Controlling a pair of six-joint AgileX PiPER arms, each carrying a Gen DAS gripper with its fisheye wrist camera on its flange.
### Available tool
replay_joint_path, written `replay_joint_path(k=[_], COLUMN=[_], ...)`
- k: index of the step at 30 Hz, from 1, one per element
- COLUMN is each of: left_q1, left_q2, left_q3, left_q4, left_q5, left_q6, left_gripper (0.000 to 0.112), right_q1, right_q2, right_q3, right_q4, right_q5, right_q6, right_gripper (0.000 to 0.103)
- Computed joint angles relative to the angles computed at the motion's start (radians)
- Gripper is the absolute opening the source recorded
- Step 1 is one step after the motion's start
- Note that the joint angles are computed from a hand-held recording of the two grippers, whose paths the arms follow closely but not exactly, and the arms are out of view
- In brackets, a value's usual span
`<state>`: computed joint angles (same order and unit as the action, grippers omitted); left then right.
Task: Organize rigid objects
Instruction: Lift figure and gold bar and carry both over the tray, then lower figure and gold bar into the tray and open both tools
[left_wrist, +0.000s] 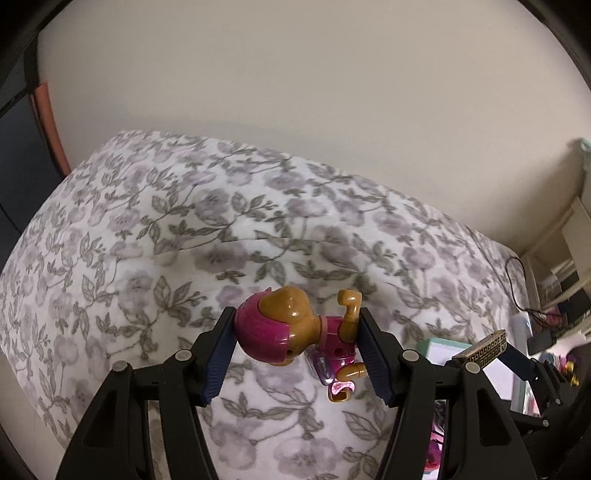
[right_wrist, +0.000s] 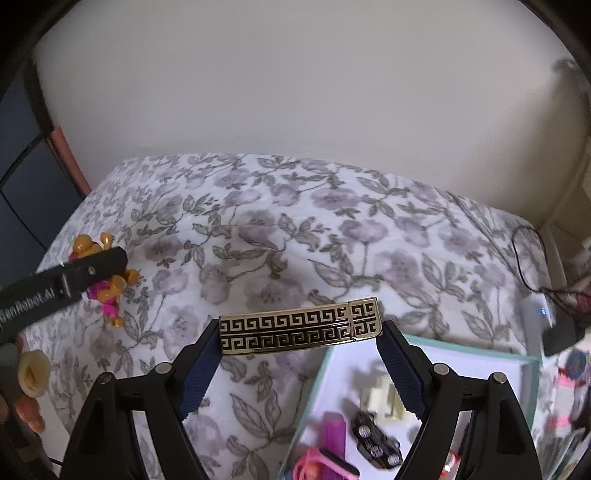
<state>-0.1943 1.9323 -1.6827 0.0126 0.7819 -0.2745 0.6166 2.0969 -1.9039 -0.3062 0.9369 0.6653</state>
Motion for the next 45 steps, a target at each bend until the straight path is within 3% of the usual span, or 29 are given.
replay_joint_path(k=[9,21,29,45], left_q1=[-0.135,-0.323,-0.397,-0.416], left_q2=[-0.073,-0.078,-0.037,0.097], left_q3=[0.079,0.09,0.068,-0.016], left_q4=[0.056,0.099,0.122,-0.044], left_q5=[-0.039,-0.037,-0.027,0.019], left_q6=[-0.027,-0.054,-0.081,-0.005], left_gripper=[0.065,0.065,0.065,0.065], right_q1=[-0.02,-0.037,-0.071,-0.18], right_q2=[-0.22,-0.409,-0.459,-0.428], right_q3=[0.261,0.527,0.63,0.74], right_q4=[-0.075,-0.205,-0.207,-0.141], right_q5=[-0.022,0.045,0.029,-0.066], right_q6=[0.116,0.295,0.318,0.26], right_gripper=[0.085,0.085,0.085,0.085])
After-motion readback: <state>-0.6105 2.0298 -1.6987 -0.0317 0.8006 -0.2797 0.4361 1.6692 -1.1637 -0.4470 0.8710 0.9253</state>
